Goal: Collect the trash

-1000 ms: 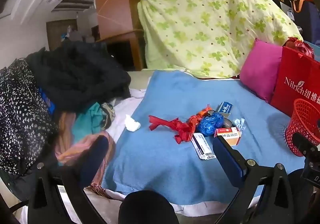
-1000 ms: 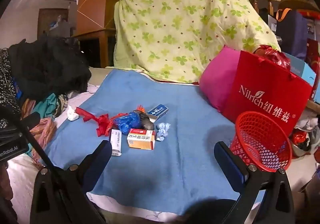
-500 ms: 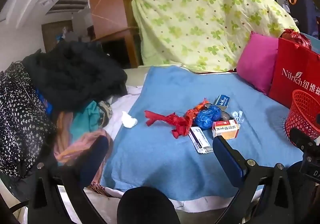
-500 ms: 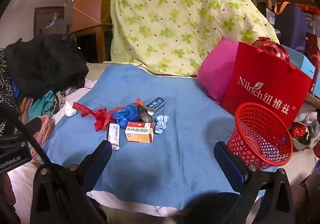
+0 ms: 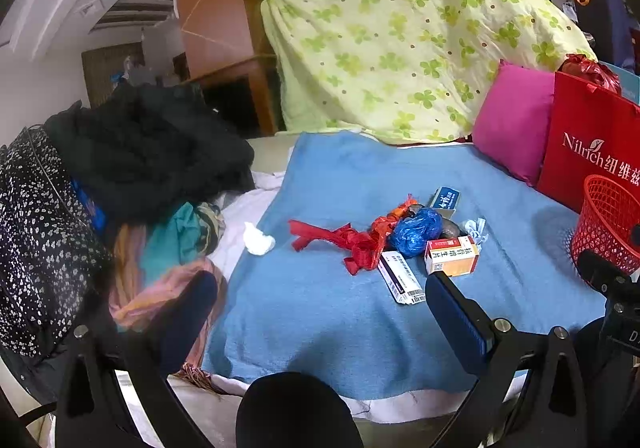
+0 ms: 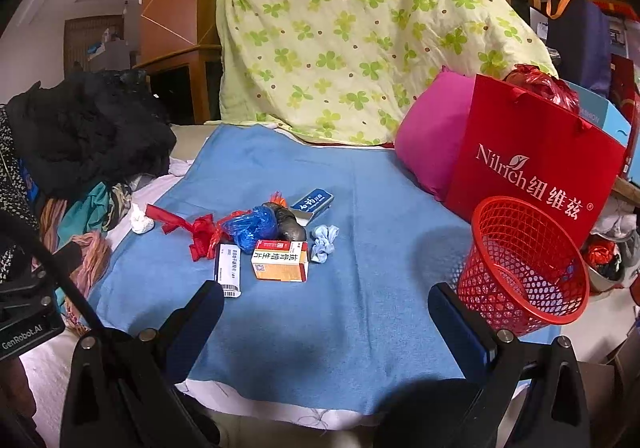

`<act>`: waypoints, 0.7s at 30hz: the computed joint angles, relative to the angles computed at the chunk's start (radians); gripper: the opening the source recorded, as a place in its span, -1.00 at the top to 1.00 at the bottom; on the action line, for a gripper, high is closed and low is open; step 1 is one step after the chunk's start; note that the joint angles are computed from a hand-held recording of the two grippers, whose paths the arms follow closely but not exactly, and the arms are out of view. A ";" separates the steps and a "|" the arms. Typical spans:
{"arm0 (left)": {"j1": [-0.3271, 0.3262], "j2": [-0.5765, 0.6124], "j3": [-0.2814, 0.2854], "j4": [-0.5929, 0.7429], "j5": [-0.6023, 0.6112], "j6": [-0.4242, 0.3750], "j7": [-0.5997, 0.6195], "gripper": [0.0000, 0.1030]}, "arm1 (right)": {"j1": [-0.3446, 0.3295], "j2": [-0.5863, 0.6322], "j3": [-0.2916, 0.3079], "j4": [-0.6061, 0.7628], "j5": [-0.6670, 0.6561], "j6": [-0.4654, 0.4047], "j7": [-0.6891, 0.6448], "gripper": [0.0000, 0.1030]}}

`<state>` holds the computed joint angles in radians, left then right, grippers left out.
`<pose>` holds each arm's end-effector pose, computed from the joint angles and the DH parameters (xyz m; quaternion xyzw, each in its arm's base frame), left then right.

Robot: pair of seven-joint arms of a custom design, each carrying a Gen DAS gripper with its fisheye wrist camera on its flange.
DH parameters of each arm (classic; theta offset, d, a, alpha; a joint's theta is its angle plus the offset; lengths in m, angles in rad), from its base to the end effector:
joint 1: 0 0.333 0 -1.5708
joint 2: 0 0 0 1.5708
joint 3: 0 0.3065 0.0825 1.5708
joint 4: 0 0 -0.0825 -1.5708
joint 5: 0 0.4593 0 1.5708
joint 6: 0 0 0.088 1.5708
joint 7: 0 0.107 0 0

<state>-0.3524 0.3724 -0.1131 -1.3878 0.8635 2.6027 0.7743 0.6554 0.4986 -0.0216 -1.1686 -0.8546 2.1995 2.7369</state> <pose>0.7074 -0.3551 0.5725 -0.5478 0.6719 -0.3210 0.3814 0.6699 0.4654 0.5653 -0.5643 0.6863 -0.3618 0.2824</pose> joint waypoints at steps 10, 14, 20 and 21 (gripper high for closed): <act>0.004 -0.003 -0.003 -0.004 -0.010 -0.003 0.012 -1.00 | 0.005 0.016 -0.002 0.022 0.006 -0.009 -0.012 -1.00; 0.007 -0.006 -0.006 -0.009 -0.018 -0.004 0.022 -1.00 | 0.004 0.017 -0.002 0.023 0.016 -0.004 -0.015 -1.00; 0.007 -0.005 -0.008 -0.008 -0.028 -0.012 0.034 -1.00 | 0.004 0.017 -0.003 0.021 0.020 0.001 -0.015 -1.00; 0.007 -0.004 -0.009 -0.008 -0.028 -0.012 0.034 -1.00 | 0.003 0.016 -0.003 0.019 0.021 0.002 -0.015 -1.00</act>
